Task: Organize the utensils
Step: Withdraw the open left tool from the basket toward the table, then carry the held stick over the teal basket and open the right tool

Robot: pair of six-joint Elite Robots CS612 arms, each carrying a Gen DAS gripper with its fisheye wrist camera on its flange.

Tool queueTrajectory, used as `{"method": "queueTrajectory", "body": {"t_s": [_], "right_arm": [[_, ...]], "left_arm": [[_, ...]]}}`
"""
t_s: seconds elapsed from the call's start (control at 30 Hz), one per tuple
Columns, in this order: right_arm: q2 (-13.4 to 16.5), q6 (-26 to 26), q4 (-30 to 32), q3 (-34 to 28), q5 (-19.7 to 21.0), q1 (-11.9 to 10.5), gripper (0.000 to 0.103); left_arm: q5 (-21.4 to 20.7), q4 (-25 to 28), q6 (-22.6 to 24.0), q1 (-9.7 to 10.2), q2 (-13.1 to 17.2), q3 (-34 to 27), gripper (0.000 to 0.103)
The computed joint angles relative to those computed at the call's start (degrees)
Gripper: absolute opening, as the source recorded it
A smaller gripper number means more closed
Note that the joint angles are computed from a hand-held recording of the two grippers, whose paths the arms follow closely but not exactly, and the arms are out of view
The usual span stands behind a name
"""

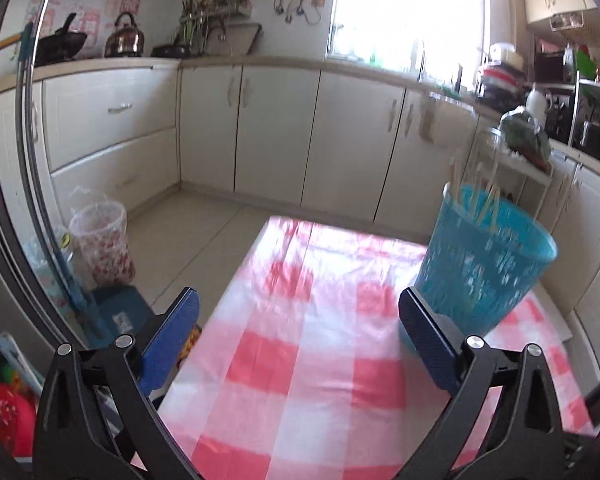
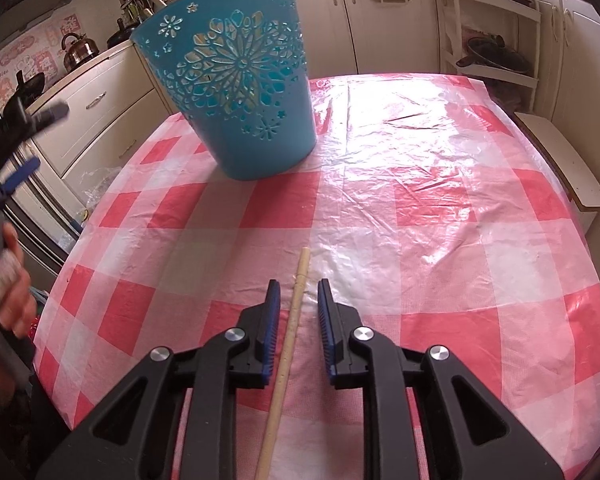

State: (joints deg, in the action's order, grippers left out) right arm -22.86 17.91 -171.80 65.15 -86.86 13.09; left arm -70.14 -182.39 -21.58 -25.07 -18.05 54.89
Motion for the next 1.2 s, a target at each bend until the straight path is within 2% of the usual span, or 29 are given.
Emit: {"method": "queueTrajectory", "body": {"t_s": [0.13,0.23,0.27,0.37,0.47,0.53,0.63,0.73,0.87,0.93,1.07,1.2], "right_arm": [[0.1,-3.1,1.6,-0.8,-3.9,0.9,0.019],[0.3,-6.4,2.6,-1.4,-7.7,1.9,0.007],[0.3,-7.0,2.5,-1.3,-8.3,2.1,0.006],[0.0,-6.8,1.7,-0.6,-7.5,2.0,0.006],[-0.2,-5.8,3.2,-0.7,-6.5,1.7,0.007],[-0.4,-6.2,4.3,-0.8,-6.0,1.7,0.013],[-0.4,-8.4,5.0,-1.0,-8.0,2.2,0.014],[-0.4,-8.7,5.4,-1.1,-8.1,2.3,0.006],[-0.8,-5.8,4.4,-0.3,-4.5,1.5,0.006],[-1.1,-5.7,6.1,-0.4,-3.9,1.4,0.006],[-1.0,-10.0,6.9,-0.6,-6.7,2.1,0.006],[-1.0,-10.3,6.1,-0.4,-6.9,2.2,0.006]], "left_arm": [[-2.9,5.5,0.9,0.17,0.8,-0.7,0.095],[-5.1,10.1,2.7,0.14,1.9,-3.1,0.095],[-5.9,11.3,3.0,0.25,2.0,-3.5,0.095],[-7.9,13.1,3.0,0.43,2.3,-4.3,0.095],[-10.1,17.4,2.7,0.69,2.8,-5.8,0.095],[-9.9,17.9,3.1,0.52,2.8,-6.1,0.095],[-9.2,17.7,4.0,0.24,2.7,-5.7,0.095],[-9.1,18.8,3.8,0.2,2.8,-6.2,0.095],[-9.1,19.2,4.0,0.17,2.8,-6.4,0.095],[-9.0,19.7,4.1,0.17,2.9,-6.7,0.095],[-8.9,20.2,4.4,0.1,3.0,-6.9,0.095],[-8.8,20.5,4.5,0.11,3.1,-7.1,0.095]]}}
